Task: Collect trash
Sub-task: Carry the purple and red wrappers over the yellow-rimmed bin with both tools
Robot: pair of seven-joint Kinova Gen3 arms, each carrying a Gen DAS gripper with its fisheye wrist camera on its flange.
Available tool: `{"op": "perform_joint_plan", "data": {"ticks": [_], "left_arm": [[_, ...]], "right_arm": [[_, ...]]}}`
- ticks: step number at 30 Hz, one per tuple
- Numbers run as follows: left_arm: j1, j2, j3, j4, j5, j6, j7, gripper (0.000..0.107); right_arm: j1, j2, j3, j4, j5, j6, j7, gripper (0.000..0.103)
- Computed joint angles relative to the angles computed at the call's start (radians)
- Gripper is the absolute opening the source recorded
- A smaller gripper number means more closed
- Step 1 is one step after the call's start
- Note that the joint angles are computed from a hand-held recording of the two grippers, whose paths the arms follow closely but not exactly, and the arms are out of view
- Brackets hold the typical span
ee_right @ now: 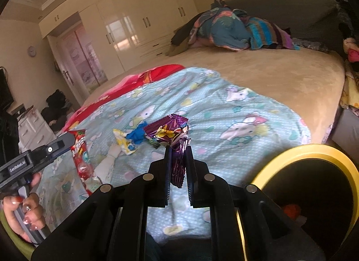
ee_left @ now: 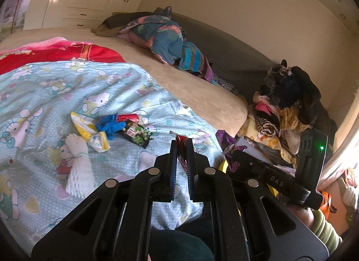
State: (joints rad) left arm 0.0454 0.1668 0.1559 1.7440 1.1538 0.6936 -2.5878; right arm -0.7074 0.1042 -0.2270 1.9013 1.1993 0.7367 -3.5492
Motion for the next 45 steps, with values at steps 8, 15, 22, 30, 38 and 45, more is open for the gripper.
{"op": "perform_joint_plan", "data": {"ticks": [8,15,22,30,38,45], "left_arm": [[0.019,-0.005,0.010,0.000,-0.002,0.005,-0.015,0.005],[0.048,-0.007,0.022,0.000,-0.016,-0.004,-0.021,0.005],[0.078,-0.007,0.037,0.001,-0.028,-0.012,-0.030,0.005],[0.116,0.002,0.058,-0.004,-0.055,-0.033,-0.032,0.005],[0.153,0.015,0.083,-0.005,-0.085,-0.054,-0.046,0.005],[0.185,0.033,0.105,-0.013,-0.123,-0.076,-0.040,0.005]], "right_arm": [[0.010,-0.049,-0.021,0.058,-0.004,0.060,-0.053,0.012],[0.030,-0.084,-0.047,0.096,-0.013,0.105,-0.088,0.012],[0.054,-0.120,-0.068,0.136,-0.029,0.137,-0.122,0.012],[0.076,-0.156,-0.091,0.174,-0.062,0.171,-0.129,0.012],[0.117,-0.198,-0.104,0.223,-0.110,0.157,-0.139,0.012],[0.153,-0.224,-0.108,0.253,-0.156,0.132,-0.122,0.012]]}}
